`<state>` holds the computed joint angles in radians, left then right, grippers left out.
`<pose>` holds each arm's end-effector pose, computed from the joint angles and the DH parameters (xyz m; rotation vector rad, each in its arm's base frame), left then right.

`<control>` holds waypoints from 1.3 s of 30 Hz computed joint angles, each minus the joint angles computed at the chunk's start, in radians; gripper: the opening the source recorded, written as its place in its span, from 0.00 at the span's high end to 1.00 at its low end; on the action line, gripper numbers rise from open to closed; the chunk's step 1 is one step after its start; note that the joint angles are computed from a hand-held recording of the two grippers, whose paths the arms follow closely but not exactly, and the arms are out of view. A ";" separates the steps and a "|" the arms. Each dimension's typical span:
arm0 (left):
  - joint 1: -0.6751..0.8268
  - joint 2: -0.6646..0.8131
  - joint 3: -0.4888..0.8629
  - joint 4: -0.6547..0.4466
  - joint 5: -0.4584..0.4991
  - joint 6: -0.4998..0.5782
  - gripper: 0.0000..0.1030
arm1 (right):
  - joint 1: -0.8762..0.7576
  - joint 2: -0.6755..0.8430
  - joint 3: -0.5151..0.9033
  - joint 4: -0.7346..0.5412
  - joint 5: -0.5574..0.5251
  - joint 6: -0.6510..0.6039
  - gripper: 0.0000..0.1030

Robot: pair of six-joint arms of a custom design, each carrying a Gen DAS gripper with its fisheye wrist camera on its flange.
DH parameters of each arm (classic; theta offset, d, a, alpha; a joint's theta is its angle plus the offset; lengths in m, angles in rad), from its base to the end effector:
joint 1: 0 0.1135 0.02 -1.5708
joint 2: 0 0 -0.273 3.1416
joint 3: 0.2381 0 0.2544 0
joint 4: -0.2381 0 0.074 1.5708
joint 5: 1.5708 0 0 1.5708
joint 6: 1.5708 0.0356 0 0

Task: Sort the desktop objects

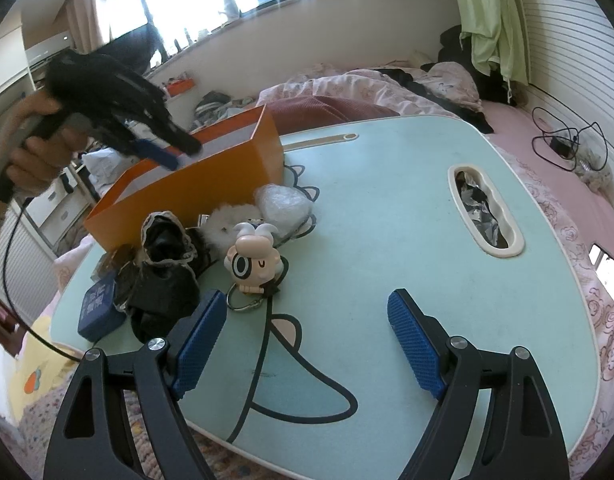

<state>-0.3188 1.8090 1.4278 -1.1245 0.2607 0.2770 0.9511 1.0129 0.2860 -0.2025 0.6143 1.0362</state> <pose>0.3231 -0.1163 0.2343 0.9095 2.9176 -0.4026 0.1107 0.1198 0.1430 0.3376 2.2714 0.2405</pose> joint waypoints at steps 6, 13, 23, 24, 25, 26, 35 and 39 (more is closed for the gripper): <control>0.002 0.091 0.001 -0.010 -0.057 -0.133 0.34 | -0.004 0.004 -0.001 0.007 -0.003 -0.005 0.19; -0.034 0.068 -0.134 0.147 -0.124 -0.167 0.40 | -0.008 -0.009 -0.005 0.006 -0.007 -0.009 0.19; 0.027 -0.307 -0.243 0.120 0.079 0.003 0.40 | 0.001 -0.002 -0.011 0.018 0.000 0.001 0.19; 0.020 -0.346 -0.262 0.106 0.100 0.018 0.40 | 0.000 -0.003 -0.010 0.018 0.000 0.000 0.19; 0.014 -0.401 -0.298 0.086 0.129 0.046 0.40 | 0.000 -0.003 -0.010 0.019 0.000 0.000 0.19; 0.016 -0.441 -0.330 0.064 0.153 0.082 0.40 | 0.001 0.001 -0.011 0.022 0.001 0.001 0.19; 0.103 -0.462 -0.618 0.226 0.149 0.125 0.40 | -0.005 0.001 -0.008 0.020 -0.003 -0.004 0.19; 0.093 -0.375 -0.593 0.320 0.153 0.083 0.39 | -0.007 -0.004 -0.008 0.020 -0.005 -0.006 0.19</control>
